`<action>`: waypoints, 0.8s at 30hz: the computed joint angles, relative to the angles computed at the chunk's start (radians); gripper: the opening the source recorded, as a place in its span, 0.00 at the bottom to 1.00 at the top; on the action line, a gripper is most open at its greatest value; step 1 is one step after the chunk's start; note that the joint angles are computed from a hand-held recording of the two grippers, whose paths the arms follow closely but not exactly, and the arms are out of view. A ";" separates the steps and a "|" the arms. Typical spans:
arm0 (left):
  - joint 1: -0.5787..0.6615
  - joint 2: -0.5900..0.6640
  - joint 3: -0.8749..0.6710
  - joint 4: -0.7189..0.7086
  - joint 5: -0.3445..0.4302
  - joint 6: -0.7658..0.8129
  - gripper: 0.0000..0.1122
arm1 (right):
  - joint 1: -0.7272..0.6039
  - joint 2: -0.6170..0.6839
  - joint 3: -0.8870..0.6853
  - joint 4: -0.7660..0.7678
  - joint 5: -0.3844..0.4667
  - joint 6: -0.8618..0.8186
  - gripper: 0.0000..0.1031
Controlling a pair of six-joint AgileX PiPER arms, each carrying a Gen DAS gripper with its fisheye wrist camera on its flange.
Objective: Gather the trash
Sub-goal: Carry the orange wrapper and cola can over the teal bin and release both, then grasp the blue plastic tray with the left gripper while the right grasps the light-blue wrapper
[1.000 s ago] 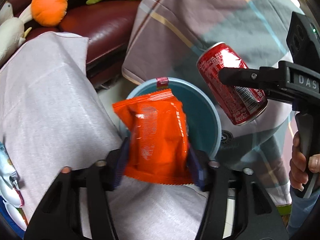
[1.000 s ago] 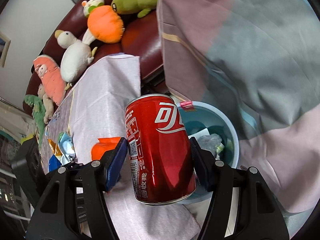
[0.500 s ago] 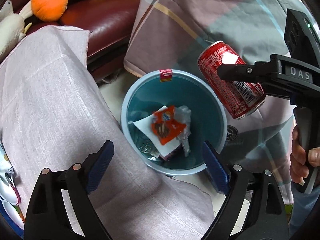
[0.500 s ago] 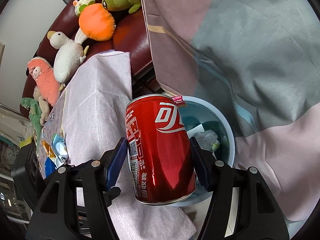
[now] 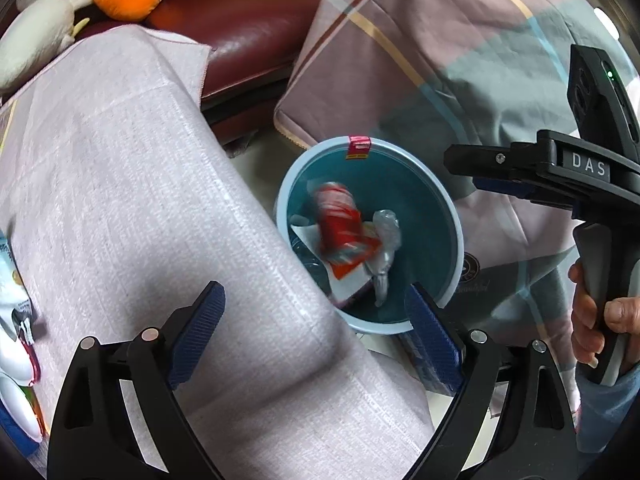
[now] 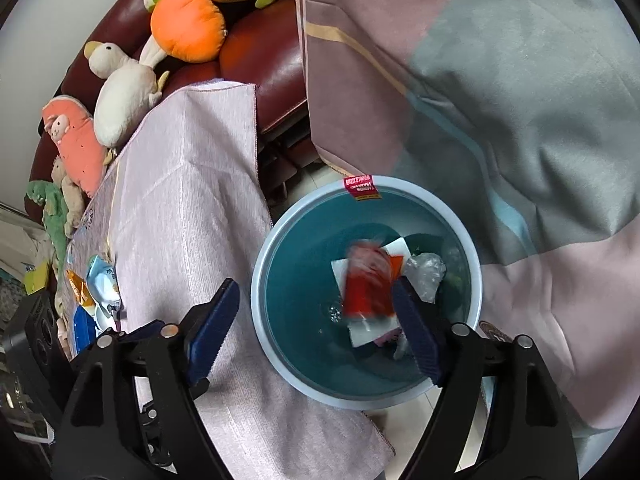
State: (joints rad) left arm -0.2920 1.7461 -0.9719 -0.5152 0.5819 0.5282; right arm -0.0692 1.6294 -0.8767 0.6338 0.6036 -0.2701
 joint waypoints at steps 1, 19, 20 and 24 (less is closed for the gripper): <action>0.007 -0.003 0.003 -0.007 0.002 0.008 0.82 | 0.004 -0.001 -0.002 -0.010 0.003 0.012 0.74; 0.230 -0.203 0.139 -0.155 0.097 0.227 0.82 | 0.203 -0.146 0.027 -0.246 0.033 0.395 0.78; 0.250 -0.217 0.146 -0.162 0.107 0.243 0.82 | 0.225 -0.151 0.021 -0.263 0.036 0.423 0.78; 0.345 -0.270 0.174 -0.176 0.143 0.301 0.83 | 0.322 -0.160 -0.008 -0.326 0.044 0.532 0.78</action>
State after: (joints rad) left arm 0.0534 1.4757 -0.7982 -0.6909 0.7251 0.8288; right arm 0.2527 1.4698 -0.8846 0.3076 0.6479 0.2615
